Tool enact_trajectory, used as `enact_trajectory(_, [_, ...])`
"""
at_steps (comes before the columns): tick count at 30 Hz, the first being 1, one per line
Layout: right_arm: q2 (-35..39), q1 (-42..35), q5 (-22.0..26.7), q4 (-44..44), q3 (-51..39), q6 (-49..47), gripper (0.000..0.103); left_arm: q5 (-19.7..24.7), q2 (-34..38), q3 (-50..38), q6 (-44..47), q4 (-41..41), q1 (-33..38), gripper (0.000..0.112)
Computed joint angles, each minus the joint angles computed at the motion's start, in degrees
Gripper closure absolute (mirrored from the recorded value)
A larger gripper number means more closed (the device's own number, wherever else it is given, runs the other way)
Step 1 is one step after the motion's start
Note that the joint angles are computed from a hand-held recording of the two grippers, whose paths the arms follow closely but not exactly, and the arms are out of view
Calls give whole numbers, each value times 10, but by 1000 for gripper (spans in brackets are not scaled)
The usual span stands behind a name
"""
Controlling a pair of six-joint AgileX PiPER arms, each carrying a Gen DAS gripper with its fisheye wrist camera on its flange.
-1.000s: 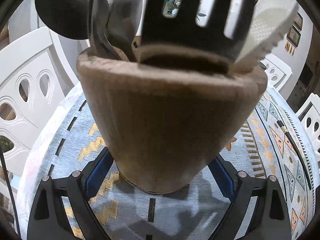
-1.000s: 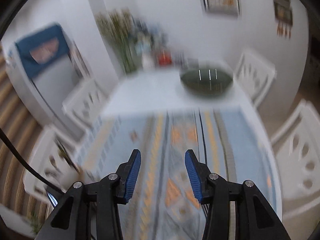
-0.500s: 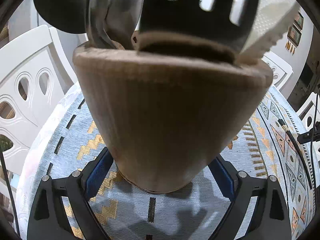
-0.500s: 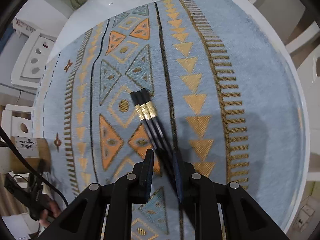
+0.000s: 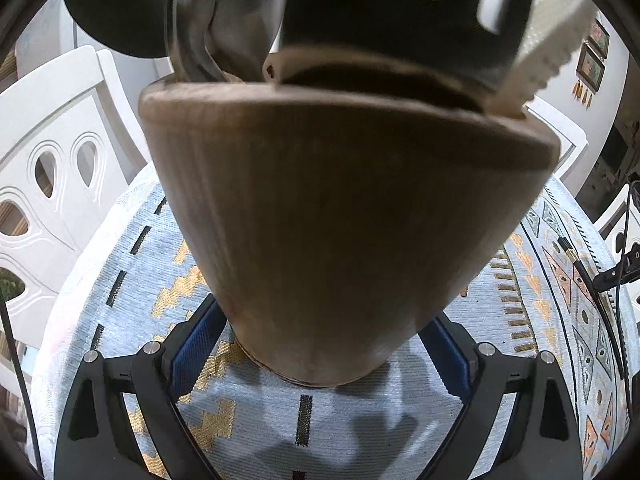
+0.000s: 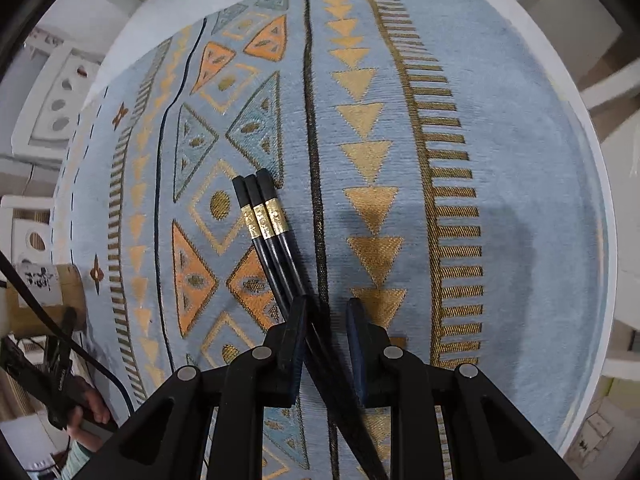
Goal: Organize utensils
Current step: 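Close the right gripper on another black chopstick and lift it, then carry the chopstick with the right gripper over the bamboo cup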
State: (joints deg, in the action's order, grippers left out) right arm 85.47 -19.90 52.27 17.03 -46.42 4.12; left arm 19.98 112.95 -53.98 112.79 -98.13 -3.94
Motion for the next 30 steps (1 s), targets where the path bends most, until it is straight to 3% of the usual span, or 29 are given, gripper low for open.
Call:
enact_trajectory(8, [67,-5,63,-20,-71,-59,84,2,5,-3,3,-2,2,18])
enact_trajectory(16, [117,108,82,-137,-132,44,84,2,5,-3,3,-2,1,18])
enact_trajectory(18, [108,123,64,-152,-123,71,85,2,7,-4,3,-2,2,18])
enact_trajectory(20, [87,143,36,-161,-105,98,97,2,7,-4,5,-5,1,18])
enact_trajectory(25, [28,179,-11,-193,-68,166,97,2,6,-4,2,-2,1,18])
enact_trajectory(30, [-49,223,6,-241,-76,251,97,2,6,-3,1,-1,1,18])
